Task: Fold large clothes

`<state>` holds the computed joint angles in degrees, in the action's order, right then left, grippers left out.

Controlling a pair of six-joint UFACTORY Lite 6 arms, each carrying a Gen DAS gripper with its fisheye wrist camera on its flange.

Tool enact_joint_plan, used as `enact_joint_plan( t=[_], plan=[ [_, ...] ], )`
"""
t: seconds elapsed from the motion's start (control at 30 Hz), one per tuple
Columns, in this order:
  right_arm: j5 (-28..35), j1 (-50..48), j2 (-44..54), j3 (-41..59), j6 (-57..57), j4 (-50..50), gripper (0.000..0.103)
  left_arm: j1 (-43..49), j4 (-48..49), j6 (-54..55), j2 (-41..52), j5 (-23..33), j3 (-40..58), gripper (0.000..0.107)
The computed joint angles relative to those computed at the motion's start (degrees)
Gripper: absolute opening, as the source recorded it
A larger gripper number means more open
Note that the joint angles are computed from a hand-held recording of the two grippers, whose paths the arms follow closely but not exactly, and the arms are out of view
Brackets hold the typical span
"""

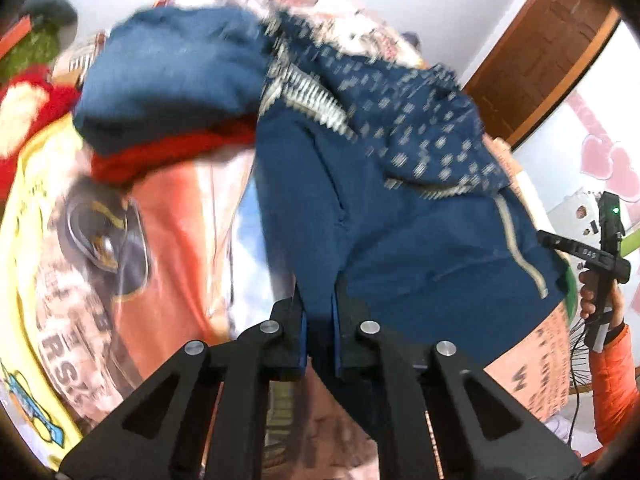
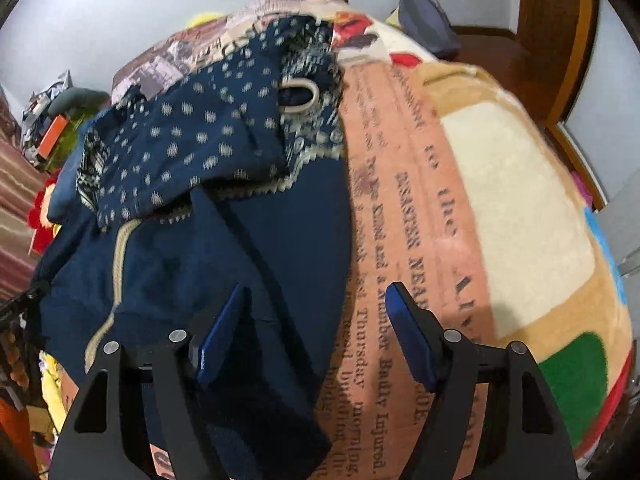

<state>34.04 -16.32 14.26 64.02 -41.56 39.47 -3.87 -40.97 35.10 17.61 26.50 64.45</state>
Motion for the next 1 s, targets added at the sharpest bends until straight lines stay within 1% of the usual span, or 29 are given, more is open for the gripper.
enact_joint_plan(
  t=[0.07, 0.1, 0.13, 0.23, 0.3, 0.4, 0.47, 0.5, 0.6, 0.67, 0.7, 0.73, 0.77, 0.8, 0.83, 0.9, 1.0],
  plan=[
    [0.3, 0.4, 1.3, 0.0, 0.3, 0.2, 0.07, 0.5, -2.5, 2.0, 2.9, 0.1, 0.1, 0.009],
    [0.7, 0.1, 1.6, -0.3, -0.4, 1.5, 0.07, 0.9, -4.7, 4.0, 5.0, 1.0, 0.7, 0.009],
    [1.3, -0.2, 1.8, -0.5, -0.8, 2.5, 0.07, 0.4, -5.9, 4.5, 6.7, 0.9, 1.0, 0.011],
    [5.7, -2.7, 2.7, 0.3, -1.5, 5.0, 0.07, 0.1, -7.4, 6.0, 9.1, 0.3, 1.7, 0.014],
    [7.9, -4.3, 2.0, 0.7, -1.4, 5.2, 0.07, 0.4, -5.8, 5.4, 8.6, -0.4, 1.6, 0.014],
    [7.8, -5.5, -0.5, 0.8, -1.0, 5.0, 0.07, 0.8, -2.1, 1.9, 9.2, -1.7, 2.3, 0.014],
    [5.9, -5.5, -1.5, 0.5, 0.4, 4.1, 0.07, 0.6, 2.1, -2.5, 9.7, -3.2, 2.7, 0.014],
    [5.0, -5.2, -1.3, 0.5, 1.6, 2.8, 0.07, 1.1, 1.9, -2.6, 9.7, -3.3, 2.5, 0.014],
    [4.4, -3.7, 0.4, 0.2, 5.5, -0.7, 0.07, 2.5, -2.6, 1.0, 9.5, -2.2, 1.5, 0.016],
    [4.2, -2.6, -0.6, -2.2, 3.6, 0.6, 0.069, 3.0, -3.9, 2.2, 8.8, -1.5, 0.7, 0.018],
    [3.9, -2.0, -1.8, -3.6, 2.4, 1.4, 0.069, 3.5, -4.5, 2.8, 8.9, -0.2, 0.8, 0.023],
    [3.3, -1.3, -3.0, -4.9, 1.6, 1.9, 0.064, 4.0, -4.8, 3.1, 9.3, 1.2, 1.2, 0.03],
    [1.8, -0.3, -4.6, -6.8, 0.5, 2.8, 0.061, 4.5, -5.2, 3.5, 9.4, 2.2, 1.1, 0.034],
    [0.9, 0.4, -5.7, -8.0, -0.5, 3.7, 0.055, 5.1, -6.3, 4.5, 10.0, 3.1, 1.4, 0.039],
    [0.5, 0.6, -6.1, -8.6, -1.4, 4.9, 0.049, 5.6, -7.8, 5.8, 10.7, 3.8, 1.7, 0.042],
    [1.3, 0.1, -5.0, -8.1, -3.1, 7.2, 0.044, 6.9, -10.3, 7.9, 11.2, 6.1, 2.0, 0.043],
    [4.2, -1.6, -2.1, -6.3, -6.8, 11.8, 0.035, 8.8, -13.8, 10.7, 11.5, 9.8, 1.7, 0.043]
  ],
)
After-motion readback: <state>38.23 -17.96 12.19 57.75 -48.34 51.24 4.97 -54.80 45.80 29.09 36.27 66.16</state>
